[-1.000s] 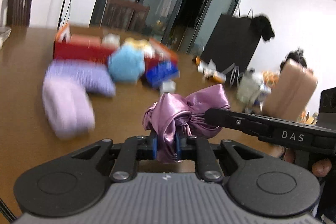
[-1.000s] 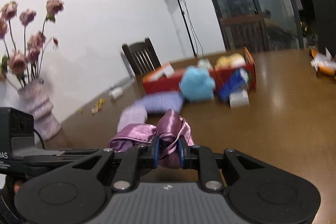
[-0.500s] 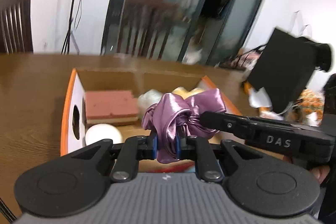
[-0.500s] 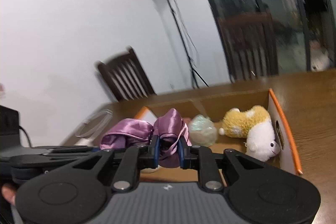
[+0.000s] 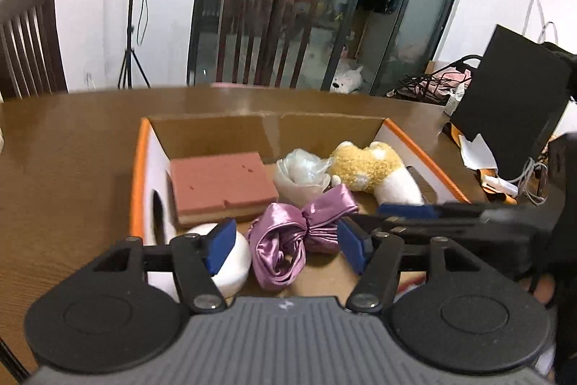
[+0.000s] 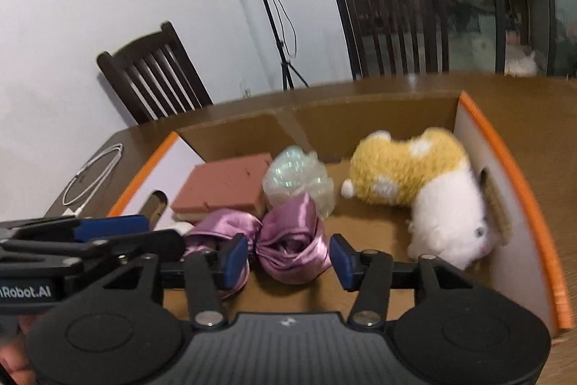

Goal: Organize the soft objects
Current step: 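Withdraw both grippers from the box toward the lavender pouch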

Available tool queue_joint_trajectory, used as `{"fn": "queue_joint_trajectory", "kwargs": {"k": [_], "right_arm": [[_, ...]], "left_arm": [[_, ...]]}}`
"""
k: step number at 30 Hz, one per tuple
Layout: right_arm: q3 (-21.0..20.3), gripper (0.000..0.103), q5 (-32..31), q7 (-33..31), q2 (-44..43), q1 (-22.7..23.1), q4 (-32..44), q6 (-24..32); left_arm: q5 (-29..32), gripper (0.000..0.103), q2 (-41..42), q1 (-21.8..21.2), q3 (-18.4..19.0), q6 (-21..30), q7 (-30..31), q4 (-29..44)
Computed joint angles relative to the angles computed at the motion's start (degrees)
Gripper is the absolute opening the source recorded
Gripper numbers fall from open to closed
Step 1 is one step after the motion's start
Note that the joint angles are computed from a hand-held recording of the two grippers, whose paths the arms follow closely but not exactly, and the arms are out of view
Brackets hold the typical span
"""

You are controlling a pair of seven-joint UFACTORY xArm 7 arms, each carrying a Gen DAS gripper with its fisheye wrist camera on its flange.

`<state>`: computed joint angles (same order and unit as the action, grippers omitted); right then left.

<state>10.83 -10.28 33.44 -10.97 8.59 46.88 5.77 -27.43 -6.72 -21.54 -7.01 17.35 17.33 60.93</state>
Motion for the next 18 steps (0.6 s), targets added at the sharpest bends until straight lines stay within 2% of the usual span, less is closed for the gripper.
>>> {"fn": "queue_joint_trajectory", "kwargs": {"k": [4,7,9,11,13,18], "right_arm": [[0.8,0.056,-1.7,-0.7,-8.6,-0.9,-3.0,1.8],[1.2,0.066,-1.7,-2.1,-17.5,-1.7,-5.8,4.3],[1.0,0.068,-1.3,-3.6,-22.9,-1.9,-7.2,6.7],[1.1,0.072,-1.0,-4.9,-28.7,-2.4,-8.7,9.8],[1.2,0.075,-0.4,-5.3,-34.1,-3.2,-10.4,12.2],[0.3,0.082,2.9,-5.7,-47.5,-1.9,-16.7,16.2]], "left_arm": [[7.6,0.068,-6.5,1.6,-1.3,-1.8,-7.7,-3.4],[11.5,0.075,-12.7,2.4,-1.8,-1.6,-12.4,-6.6],[14.5,0.079,-16.7,3.3,-2.6,-1.5,-15.8,-8.8],[17.8,0.094,-21.1,4.7,-3.9,-2.5,-19.1,-11.7],[21.3,0.102,-25.3,6.9,-6.0,-4.5,-22.7,-14.8],[26.8,0.103,-37.2,9.3,-9.7,-7.7,-29.2,-23.2]]}}
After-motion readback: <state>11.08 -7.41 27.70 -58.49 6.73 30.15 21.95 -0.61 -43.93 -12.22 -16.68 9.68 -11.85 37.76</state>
